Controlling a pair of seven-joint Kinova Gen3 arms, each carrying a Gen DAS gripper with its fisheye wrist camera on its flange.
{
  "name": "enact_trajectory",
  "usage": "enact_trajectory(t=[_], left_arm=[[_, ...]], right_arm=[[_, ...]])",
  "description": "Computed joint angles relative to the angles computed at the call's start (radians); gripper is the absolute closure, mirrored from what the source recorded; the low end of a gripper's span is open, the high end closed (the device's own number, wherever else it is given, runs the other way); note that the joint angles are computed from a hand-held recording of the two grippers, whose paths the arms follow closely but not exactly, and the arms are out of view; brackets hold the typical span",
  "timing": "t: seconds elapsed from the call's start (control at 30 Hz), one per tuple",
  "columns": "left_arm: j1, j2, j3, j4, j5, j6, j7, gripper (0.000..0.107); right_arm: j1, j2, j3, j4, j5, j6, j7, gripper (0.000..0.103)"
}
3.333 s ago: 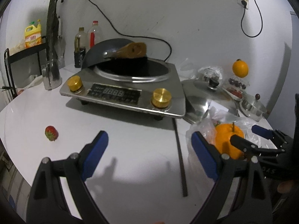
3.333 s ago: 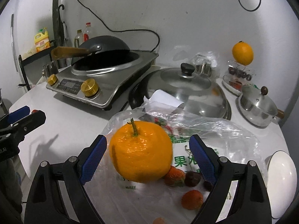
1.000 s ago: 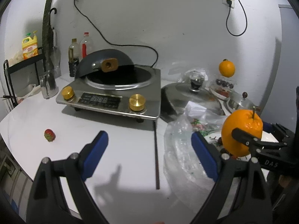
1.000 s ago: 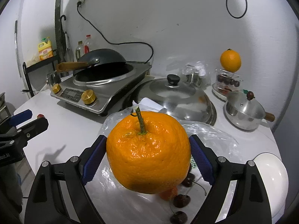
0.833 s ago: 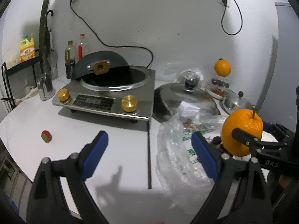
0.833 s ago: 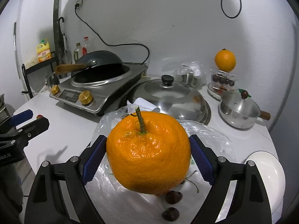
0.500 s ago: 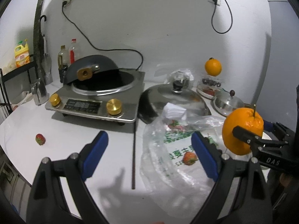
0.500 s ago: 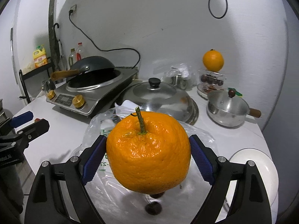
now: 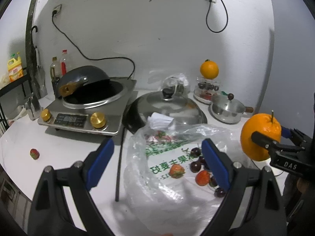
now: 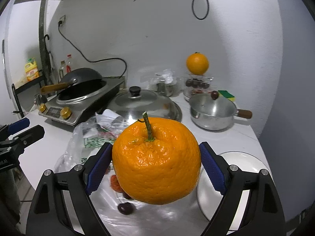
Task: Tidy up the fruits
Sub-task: 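Lift the orange with the right gripper and carry it toward the white plate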
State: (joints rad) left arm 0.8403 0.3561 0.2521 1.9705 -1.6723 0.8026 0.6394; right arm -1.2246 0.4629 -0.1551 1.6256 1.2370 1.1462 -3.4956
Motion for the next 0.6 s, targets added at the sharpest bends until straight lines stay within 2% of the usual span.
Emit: enact_trajectory(t=[0.3,0.6], left_arm=[[0.049,0.041,-0.009,-0.088,0.05,0.012,-0.09,0.016],[0.104,0.096,-0.054,-0.193,0.117,-0.011,-0.188,0.016]], right_arm=[[0.023,-0.066,-0.028,0.112,0.02,0.026,-0.083,0.013],[0.081,-0.122,-0.07,0.213,0.018,0.037,-0.149,0.013]])
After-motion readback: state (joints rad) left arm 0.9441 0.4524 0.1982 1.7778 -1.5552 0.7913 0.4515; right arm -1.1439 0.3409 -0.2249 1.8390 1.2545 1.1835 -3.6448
